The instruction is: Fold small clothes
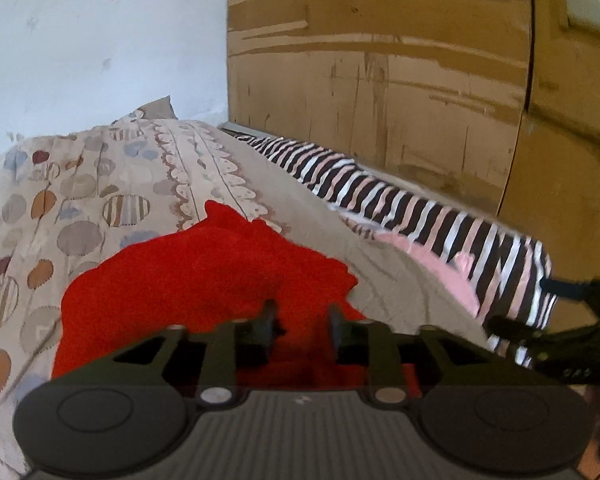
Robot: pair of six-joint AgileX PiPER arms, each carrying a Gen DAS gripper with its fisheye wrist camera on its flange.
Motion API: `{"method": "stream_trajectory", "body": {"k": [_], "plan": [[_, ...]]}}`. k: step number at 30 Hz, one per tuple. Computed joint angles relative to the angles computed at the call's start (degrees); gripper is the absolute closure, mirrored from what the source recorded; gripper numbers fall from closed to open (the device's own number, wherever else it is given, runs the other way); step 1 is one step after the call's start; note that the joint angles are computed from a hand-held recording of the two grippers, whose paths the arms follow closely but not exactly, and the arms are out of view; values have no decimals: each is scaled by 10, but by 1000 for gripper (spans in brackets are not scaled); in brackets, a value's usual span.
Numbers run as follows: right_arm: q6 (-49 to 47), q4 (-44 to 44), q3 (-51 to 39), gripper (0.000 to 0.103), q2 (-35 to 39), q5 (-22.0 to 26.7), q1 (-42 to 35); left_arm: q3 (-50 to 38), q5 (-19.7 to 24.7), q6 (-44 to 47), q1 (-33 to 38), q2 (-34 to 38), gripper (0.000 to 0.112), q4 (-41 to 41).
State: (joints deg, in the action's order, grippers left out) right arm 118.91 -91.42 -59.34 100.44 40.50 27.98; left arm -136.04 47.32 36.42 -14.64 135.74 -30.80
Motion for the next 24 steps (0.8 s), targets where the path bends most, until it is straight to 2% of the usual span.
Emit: {"method": "stream_trajectory", "body": {"k": [1,3,6,8,11,13,18,22,24], "plan": [[2,-1,-4,1,2,1,1,-6,7,2,4,-1,50,-13],[-3,1,-15,1,6,2,3,38,-13,26,10,-30,36,-48],[-29,17,-30,1,10,1,5,142,-57,106,20,-89,23,-138],[-43,27,-35,1,12,-1,7,199,-65,174,28,-120,20,-203],[-63,45,-40,1,14,-2,14,252,-56,227,35,-155,19,-243],[-69,52,-41,1,14,-1,19,299,-67,269,42,-184,18,-279],[-98,76,-53,1,20,-4,22,395,-145,320,56,-244,10,-323],[-115,89,-74,1,29,-4,24,453,-238,369,63,-271,10,-350],[-122,88,-86,1,33,-20,19,457,-265,350,67,-266,10,-318]]}}
